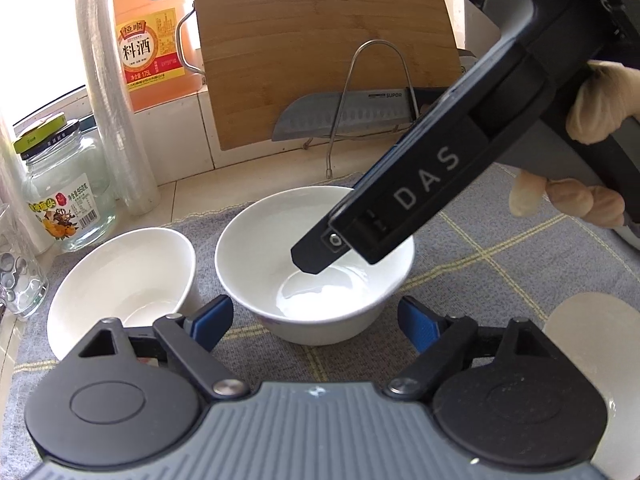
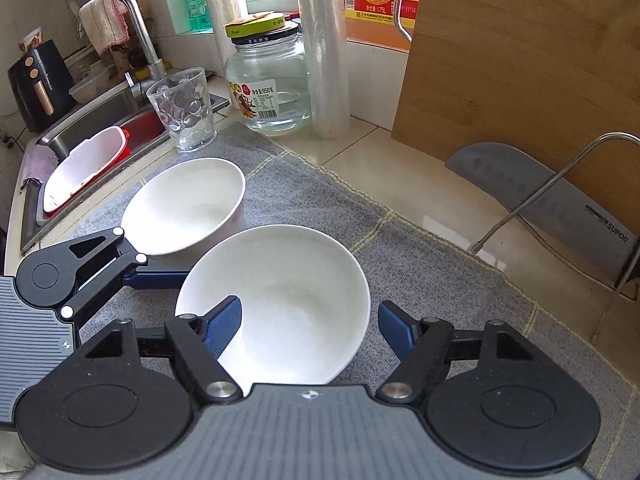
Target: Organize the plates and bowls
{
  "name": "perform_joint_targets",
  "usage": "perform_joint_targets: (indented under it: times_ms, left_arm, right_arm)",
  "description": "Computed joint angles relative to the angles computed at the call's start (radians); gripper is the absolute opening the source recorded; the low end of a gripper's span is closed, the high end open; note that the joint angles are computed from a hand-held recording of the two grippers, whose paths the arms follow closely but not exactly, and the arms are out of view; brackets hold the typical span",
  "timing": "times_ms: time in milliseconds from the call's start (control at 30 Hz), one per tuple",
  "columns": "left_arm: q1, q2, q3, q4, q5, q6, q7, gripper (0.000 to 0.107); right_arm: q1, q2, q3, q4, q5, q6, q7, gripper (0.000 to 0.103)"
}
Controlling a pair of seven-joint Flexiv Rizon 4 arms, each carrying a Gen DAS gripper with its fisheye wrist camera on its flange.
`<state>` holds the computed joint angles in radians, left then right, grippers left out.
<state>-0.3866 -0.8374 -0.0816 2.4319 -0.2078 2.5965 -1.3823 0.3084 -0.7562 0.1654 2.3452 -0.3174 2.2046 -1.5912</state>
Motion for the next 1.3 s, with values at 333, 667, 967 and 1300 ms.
perform_joint_targets:
  times_ms: [333,667,967,1300]
  left_arm:
    - [0.021,-0.014,-0.003,-0.006,0.036,0.019,-0.008,0.083]
    - [0.027,-0.008,-0.004,-0.007,0.049,0.000,0.012,0.082]
    - [0.021,0.025,-0.006,0.022,0.066,-0.003,0.028,0.082]
    - [-0.008,0.090,-0.010,0.096,0.068,0.001,0.029,0.082]
  right_arm:
    - [-0.048,-0.022,0.029,-0.032,-0.058,-0.023,0.038,0.071]
    - [-0.029,-0.017,0.017,-0.026,-0.044,-0.022,0.053,0.070]
    - [-0.037,0.007,0.031,0.024,-0.028,0.021,0.079,0.070]
    - [0.015,0.071,0.031,0.147,0.051,0.131,0.073,0.070]
